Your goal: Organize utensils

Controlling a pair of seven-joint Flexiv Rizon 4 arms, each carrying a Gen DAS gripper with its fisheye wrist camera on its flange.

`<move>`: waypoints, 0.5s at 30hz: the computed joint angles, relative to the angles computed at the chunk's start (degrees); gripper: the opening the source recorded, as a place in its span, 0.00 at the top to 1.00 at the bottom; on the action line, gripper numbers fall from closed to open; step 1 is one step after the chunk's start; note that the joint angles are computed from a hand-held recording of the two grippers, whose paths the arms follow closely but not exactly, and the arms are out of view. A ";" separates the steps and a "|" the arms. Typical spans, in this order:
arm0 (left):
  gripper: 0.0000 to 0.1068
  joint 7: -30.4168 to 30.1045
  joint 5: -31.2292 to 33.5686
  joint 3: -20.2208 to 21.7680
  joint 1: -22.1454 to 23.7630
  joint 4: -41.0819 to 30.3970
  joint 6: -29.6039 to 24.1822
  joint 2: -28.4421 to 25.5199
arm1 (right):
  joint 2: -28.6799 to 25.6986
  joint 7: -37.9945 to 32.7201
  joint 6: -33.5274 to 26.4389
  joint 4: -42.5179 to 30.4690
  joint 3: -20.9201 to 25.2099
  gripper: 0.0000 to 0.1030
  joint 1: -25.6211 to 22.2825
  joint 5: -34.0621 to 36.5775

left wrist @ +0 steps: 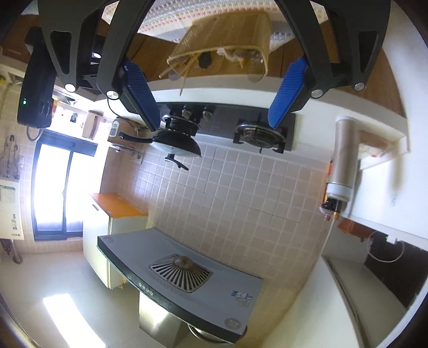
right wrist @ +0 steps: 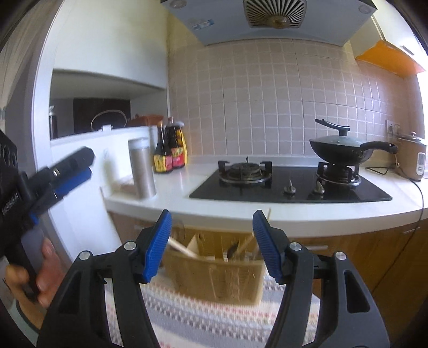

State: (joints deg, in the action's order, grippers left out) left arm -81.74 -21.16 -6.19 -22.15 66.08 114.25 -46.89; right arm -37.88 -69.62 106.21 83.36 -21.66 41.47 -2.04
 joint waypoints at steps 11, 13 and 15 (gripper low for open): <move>0.19 0.29 -11.11 8.08 -7.27 16.57 3.23 7.20 | 6.29 -6.58 4.65 14.94 -4.07 0.31 8.27 9.08; 0.17 3.70 -16.02 10.98 -10.85 17.40 4.44 6.44 | 6.33 -7.40 5.25 16.36 -3.83 0.26 8.73 10.85; 0.17 8.05 -20.78 13.39 -14.29 17.50 5.56 4.84 | 5.77 -8.29 5.77 17.55 -4.68 0.24 10.00 13.04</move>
State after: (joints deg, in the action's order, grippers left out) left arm -73.69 -41.94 7.20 -36.43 83.59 119.81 -42.05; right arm -32.11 -77.91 111.98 100.91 -26.35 51.47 11.00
